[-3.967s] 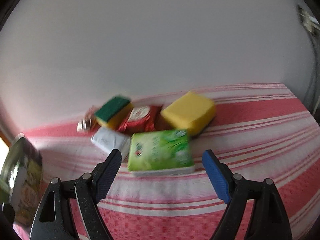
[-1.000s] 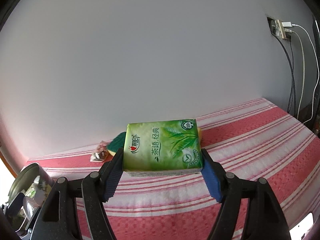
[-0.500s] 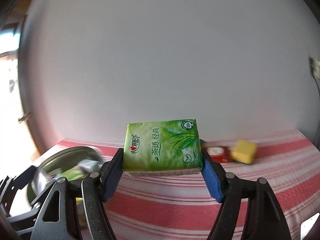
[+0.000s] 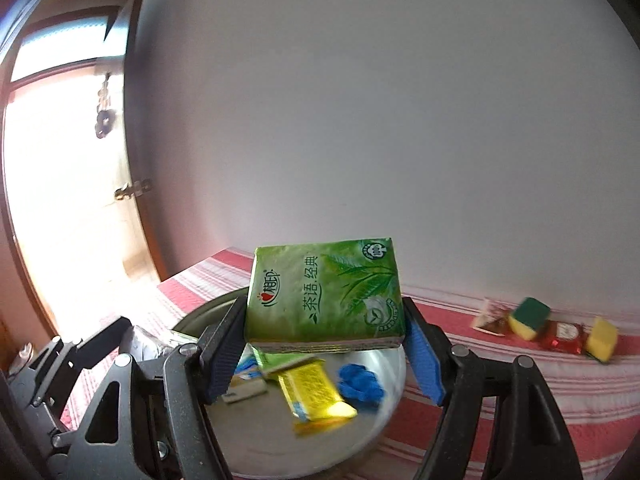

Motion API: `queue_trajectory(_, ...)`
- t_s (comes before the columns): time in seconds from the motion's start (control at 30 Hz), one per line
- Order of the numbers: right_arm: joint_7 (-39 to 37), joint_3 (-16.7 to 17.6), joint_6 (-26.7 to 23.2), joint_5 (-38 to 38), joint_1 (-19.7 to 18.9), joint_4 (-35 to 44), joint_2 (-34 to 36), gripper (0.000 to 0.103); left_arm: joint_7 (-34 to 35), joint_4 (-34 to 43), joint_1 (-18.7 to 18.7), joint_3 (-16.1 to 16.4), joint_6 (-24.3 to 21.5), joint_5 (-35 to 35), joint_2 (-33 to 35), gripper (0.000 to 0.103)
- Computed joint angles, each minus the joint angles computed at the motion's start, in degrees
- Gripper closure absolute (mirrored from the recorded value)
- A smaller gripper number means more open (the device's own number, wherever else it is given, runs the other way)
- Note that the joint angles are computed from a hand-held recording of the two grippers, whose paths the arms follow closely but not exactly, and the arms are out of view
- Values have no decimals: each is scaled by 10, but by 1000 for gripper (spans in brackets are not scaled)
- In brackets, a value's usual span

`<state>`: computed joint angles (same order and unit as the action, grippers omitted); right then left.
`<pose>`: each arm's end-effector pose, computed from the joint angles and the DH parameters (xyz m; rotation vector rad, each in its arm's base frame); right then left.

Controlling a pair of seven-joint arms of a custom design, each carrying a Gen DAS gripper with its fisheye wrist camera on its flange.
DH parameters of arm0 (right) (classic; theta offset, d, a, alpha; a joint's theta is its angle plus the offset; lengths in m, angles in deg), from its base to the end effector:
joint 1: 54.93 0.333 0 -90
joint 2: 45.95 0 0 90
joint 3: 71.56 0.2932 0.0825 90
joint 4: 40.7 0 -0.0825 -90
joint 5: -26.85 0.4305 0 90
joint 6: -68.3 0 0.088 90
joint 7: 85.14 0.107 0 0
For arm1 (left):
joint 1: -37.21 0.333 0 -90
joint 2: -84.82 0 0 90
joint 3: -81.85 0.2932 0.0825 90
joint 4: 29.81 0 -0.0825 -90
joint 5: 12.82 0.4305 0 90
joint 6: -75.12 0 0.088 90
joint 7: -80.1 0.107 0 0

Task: Organize objects
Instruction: 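Carry the green pack and white bar over the tin, then open both tools to drop the green pack and white bar into the tin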

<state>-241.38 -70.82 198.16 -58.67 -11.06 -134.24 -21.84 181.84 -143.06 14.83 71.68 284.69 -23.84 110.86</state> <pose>0.5415 0.4967 0.3752 -1.2832 1.6627 -1.0748 0.5882 -0.3316 0.3351 -1.1438 1.8575 -1.3068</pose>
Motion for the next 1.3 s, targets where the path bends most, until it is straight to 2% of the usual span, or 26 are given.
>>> queue_trajectory(0.13, -55, -3, 64, 45, -19, 71, 46, 28, -19, 19, 14, 2, -17, 1, 16, 39)
queue_trajectory(0.2, -88, -8, 86, 83, -24, 102, 68, 28, -14, 30, 5, 13, -36, -11, 22, 39)
queue_trajectory(0.3, -151, -11, 89, 153, -31, 166, 118, 29, -9, 33, -10, 24, -56, -22, 21, 39)
queue_trajectory(0.37, -211, -1, 113, 215, -52, 200, 144, 29, -3, 46, -22, 35, -70, -33, 29, 39)
queue_trajectory(0.5, -326, 20, 116, 330, -85, 274, 196, 29, 4, 70, -55, 61, -110, -55, 39, 39)
queue_trajectory(0.67, -444, 46, 88, 457, -113, 392, 278, 29, -9, 99, -128, 131, -162, -79, 53, 39)
queue_trajectory(0.73, -474, 45, 69, 489, -112, 436, 310, 29, -23, 107, -150, 154, -174, -75, 60, 39)
queue_trajectory(0.8, -499, 40, 47, 516, -107, 483, 340, 28, -40, 117, -197, 206, -185, -83, 71, 39)
queue_trajectory(0.83, -514, 41, 43, 532, -107, 500, 355, 28, -49, 122, -203, 214, -192, -79, 75, 39)
queue_trajectory(0.9, -522, 35, 42, 556, -106, 509, 364, 28, -68, 129, -214, 231, -208, -72, 82, 39)
queue_trajectory(0.97, -519, 26, 58, 574, -106, 479, 348, 27, -94, 134, -251, 276, -220, -72, 91, 36)
queue_trajectory(1.03, -512, 13, 83, 586, -103, 446, 330, 21, -107, 128, -241, 267, -209, -59, 88, 25)
queue_trajectory(1.1, -502, -7, 132, 589, -97, 384, 295, 17, -122, 117, -236, 260, -180, -46, 84, 0)
queue_trajectory(1.2, -467, -51, 188, 580, -72, 304, 248, 16, -108, 106, -254, 273, -140, -64, 86, 0)
queue_trajectory(1.3, -412, -91, 262, 568, -48, 229, 209, 16, -78, 104, -258, 270, -133, -77, 87, 0)
